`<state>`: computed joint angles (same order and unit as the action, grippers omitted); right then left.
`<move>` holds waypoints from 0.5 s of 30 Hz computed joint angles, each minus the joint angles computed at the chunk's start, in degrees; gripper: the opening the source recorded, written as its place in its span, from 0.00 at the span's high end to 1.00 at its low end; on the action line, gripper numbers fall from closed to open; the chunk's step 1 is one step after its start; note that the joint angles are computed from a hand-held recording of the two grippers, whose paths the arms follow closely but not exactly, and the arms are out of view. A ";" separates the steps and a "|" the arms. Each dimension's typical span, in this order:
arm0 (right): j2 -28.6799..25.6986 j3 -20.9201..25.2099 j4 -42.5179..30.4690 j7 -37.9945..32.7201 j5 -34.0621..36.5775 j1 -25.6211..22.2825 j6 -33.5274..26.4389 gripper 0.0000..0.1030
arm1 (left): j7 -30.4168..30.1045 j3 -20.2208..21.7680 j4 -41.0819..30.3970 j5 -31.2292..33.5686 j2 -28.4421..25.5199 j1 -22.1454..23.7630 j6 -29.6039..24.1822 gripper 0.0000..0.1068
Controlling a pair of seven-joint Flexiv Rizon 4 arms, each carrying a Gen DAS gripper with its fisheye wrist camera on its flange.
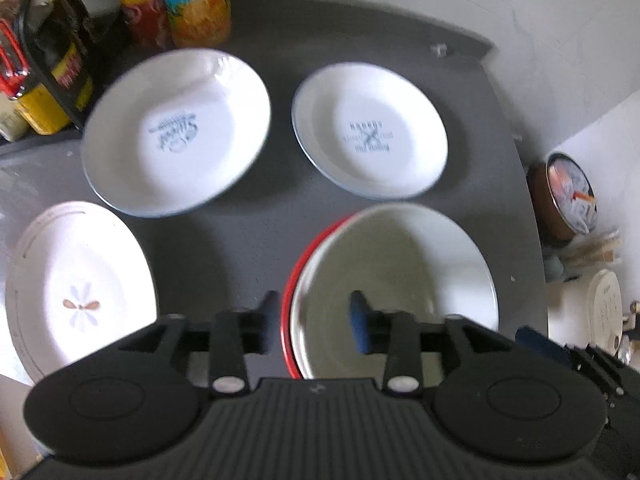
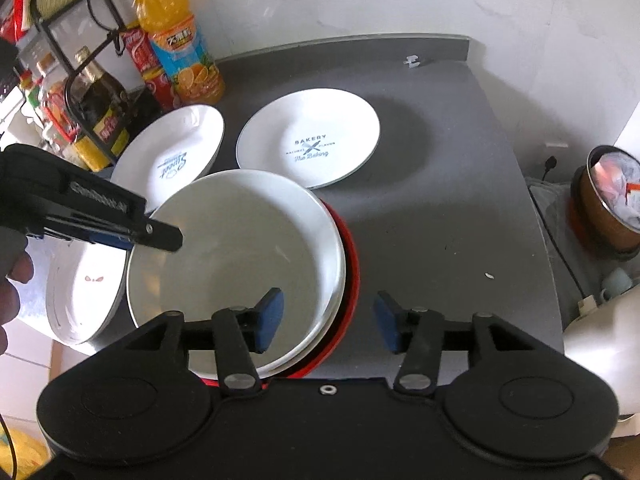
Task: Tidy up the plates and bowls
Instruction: 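Lower the patterned bowl into the stacked bowls and open both grippers, then move both grippers to the rim of the white 'Sweet' plate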
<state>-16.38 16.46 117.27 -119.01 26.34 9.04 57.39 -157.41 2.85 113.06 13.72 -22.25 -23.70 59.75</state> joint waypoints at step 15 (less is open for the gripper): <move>2.38 0.04 -1.81 2.08 6.19 0.31 -2.44 0.44 | -8.34 1.53 4.88 6.88 8.19 0.80 -0.12 0.48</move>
<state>-14.00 16.50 115.45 -116.92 32.53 9.35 54.95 -165.75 4.38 117.94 20.60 -14.06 -22.90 59.63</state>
